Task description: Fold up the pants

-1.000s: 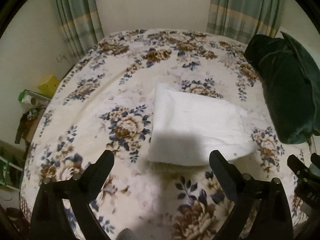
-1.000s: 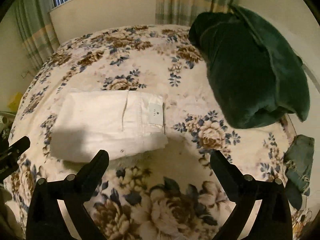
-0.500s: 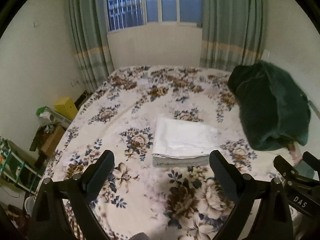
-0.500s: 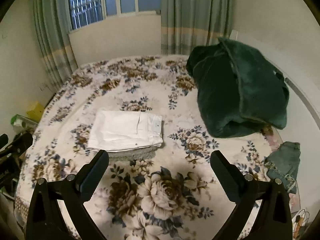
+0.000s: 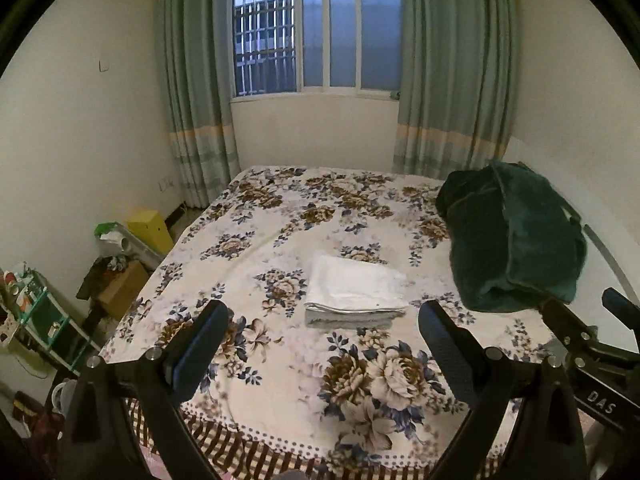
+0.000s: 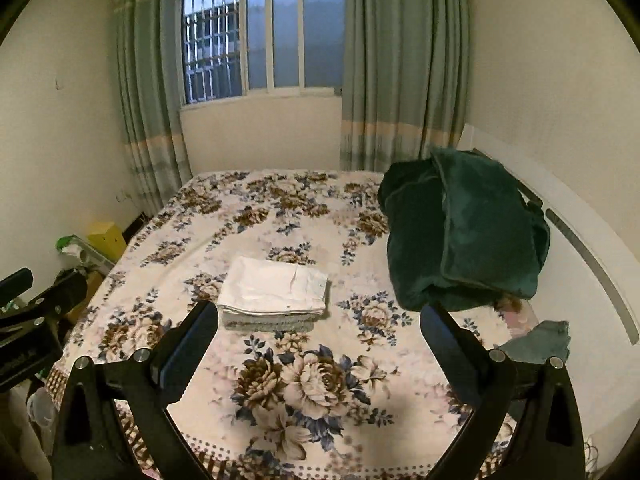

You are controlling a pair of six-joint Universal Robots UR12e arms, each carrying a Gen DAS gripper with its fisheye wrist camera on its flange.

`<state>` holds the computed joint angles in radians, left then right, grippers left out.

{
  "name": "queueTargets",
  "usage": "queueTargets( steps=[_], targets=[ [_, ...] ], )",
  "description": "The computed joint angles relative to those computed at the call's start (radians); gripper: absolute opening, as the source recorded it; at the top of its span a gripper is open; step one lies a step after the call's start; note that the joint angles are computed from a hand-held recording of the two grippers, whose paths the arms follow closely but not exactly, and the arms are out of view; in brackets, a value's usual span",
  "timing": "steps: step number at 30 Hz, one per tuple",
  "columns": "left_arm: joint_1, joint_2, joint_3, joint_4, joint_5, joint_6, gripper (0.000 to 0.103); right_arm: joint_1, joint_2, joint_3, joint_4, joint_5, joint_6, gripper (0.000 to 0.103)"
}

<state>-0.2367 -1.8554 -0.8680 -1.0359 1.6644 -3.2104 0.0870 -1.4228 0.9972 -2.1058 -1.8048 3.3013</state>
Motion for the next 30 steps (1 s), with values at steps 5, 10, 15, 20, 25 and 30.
queueTargets(
  steps=[5,10,15,20,25,30],
  targets=[
    [0.002,0.04,-0.029,0.011,-0.002,0.023,0.097,0.029,-0.049,0.006,0.012,-0.037,0.0,0.103],
    [0.008,0.073,-0.056,0.029,-0.001,0.034,0.097,0.053,-0.074,-0.004,0.037,-0.052,-0.003,0.103],
    [0.008,0.092,-0.077,0.037,0.007,0.031,0.097,0.07,-0.086,-0.015,0.041,-0.057,-0.008,0.103],
    [0.012,0.1,-0.088,0.039,0.003,0.019,0.102,0.076,-0.088,-0.015,0.04,-0.065,-0.01,0.103],
    [0.01,0.107,-0.098,0.048,0.009,0.016,0.103,0.087,-0.089,-0.026,0.057,-0.084,0.002,0.103],
    [0.008,0.111,-0.106,0.052,0.012,0.021,0.103,0.086,-0.089,-0.032,0.067,-0.081,0.004,0.103]
  ],
)
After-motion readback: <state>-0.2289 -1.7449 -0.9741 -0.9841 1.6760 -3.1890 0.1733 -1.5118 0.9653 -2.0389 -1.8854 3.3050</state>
